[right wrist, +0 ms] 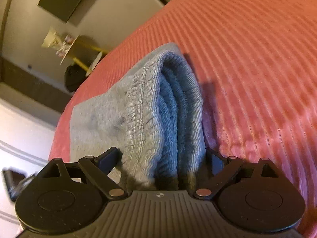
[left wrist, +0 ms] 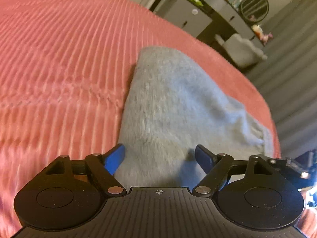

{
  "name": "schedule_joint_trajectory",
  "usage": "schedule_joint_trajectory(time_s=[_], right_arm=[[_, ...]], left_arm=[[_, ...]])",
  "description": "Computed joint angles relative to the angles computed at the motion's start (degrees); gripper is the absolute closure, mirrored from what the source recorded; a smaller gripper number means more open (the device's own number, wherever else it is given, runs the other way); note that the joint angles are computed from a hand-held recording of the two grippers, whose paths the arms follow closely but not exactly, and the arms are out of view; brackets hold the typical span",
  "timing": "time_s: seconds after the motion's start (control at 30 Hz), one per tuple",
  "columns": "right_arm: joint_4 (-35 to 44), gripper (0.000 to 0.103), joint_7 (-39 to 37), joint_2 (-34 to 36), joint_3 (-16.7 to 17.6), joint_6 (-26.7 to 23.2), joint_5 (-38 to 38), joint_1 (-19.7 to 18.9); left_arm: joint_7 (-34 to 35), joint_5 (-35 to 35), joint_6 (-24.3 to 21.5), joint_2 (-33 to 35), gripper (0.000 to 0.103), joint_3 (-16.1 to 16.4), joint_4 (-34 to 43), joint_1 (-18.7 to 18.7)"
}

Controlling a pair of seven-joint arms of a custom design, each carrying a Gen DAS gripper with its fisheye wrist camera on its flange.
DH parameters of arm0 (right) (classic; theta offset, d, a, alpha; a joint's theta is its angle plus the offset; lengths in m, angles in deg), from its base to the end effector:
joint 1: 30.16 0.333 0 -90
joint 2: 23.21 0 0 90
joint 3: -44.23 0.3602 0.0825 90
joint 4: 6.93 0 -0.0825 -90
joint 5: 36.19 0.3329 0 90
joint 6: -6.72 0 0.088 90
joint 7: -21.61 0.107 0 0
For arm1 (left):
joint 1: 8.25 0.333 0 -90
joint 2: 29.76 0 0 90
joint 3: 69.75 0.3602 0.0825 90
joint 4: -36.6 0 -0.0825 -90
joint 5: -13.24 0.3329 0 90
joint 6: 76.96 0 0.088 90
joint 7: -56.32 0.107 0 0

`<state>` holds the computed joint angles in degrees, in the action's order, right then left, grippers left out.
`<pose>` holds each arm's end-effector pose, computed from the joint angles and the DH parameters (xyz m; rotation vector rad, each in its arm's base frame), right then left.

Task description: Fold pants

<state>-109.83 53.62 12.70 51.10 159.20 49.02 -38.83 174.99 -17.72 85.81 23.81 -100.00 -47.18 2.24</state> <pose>0.6484 -0.0600 0.2801 -1.2932 1.8887 0.0879 0.7426 -0.1089 0.2745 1.9582 -2.0629 1.1772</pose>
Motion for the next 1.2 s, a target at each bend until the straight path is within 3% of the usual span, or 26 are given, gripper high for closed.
schedule_joint_trajectory(time_s=[0.13,0.2,0.23,0.33,0.4,0.5,0.57,0.6,0.63,0.7,0.73,0.77,0.8,0.9,1.03,1.13,1.2], right_arm=[[2.5,0.01,0.4,1.7,0.1,-5.1,-3.6,-1.9],[5.0,0.014,1.7,3.4,0.3,-6.9,-5.7,-2.3],[6.2,0.02,2.7,4.1,0.3,-6.7,-6.9,-2.1],[9.8,0.032,4.9,6.3,1.0,-8.9,-11.4,-3.0],[11.4,0.033,5.0,7.4,1.9,-10.7,-14.0,-4.1],[12.8,0.025,5.9,8.4,3.3,-12.6,-15.3,-5.7],[14.8,0.008,7.0,9.8,4.2,-14.4,-15.4,-6.6],[15.3,0.005,8.1,10.0,4.4,-14.4,-15.6,-6.4],[16.1,0.004,9.8,10.3,4.2,-14.1,-16.4,-5.7],[17.1,0.004,12.8,10.5,3.8,-12.0,-18.1,-4.1],[16.3,0.011,13.2,9.8,3.7,-9.8,-18.7,-3.3],[14.9,0.03,13.1,8.8,3.2,-6.3,-19.5,-2.0],[13.5,0.039,13.3,7.8,2.8,-2.8,-21.1,-0.4],[10.5,0.049,9.2,5.8,5.8,0.7,-20.3,-1.8],[11.3,0.052,6.0,4.7,8.5,0.8,-15.9,-3.6],[14.0,0.053,5.1,4.6,8.4,0.9,-13.5,-3.4],[16.4,0.053,4.7,5.1,8.2,2.2,-12.1,-2.9]], left_arm=[[1.5,1.1,-6.1,4.1,0.002,-0.5,7.2,-0.8],[0.4,2.1,-8.5,5.8,0.002,1.8,11.2,-3.0],[-0.6,2.5,-9.8,6.8,0.002,2.8,13.5,-3.9],[0.4,0.6,-11.1,9.7,0.002,1.2,17.7,-3.7],[1.3,0.2,-11.6,11.0,0.004,1.3,19.7,-4.4],[4.2,1.9,-11.7,11.3,0.005,2.6,20.7,-5.9],[4.6,2.4,-11.3,11.2,0.008,3.4,20.9,-6.7],[4.0,2.6,-10.0,10.7,0.016,4.2,20.4,-7.4],[3.0,2.8,-9.2,10.4,0.027,4.8,20.3,-8.1],[0.5,3.8,-7.2,8.9,0.035,6.4,18.4,-9.5],[0.6,4.6,-5.7,8.1,0.041,6.7,17.0,-9.9],[0.7,5.1,-4.0,7.2,0.044,6.6,15.3,-9.9],[0.5,5.4,-2.4,6.3,0.052,6.2,13.7,-9.9],[-0.9,5.8,-1.0,5.2,0.067,4.7,12.6,-8.7],[1.3,5.8,-0.8,4.3,0.069,1.2,12.6,-6.3],[4.2,5.2,1.3,4.9,0.07,-1.7,14.5,-5.4],[2.8,6.2,1.0,6.0,0.07,0.2,18.8,-7.6]])
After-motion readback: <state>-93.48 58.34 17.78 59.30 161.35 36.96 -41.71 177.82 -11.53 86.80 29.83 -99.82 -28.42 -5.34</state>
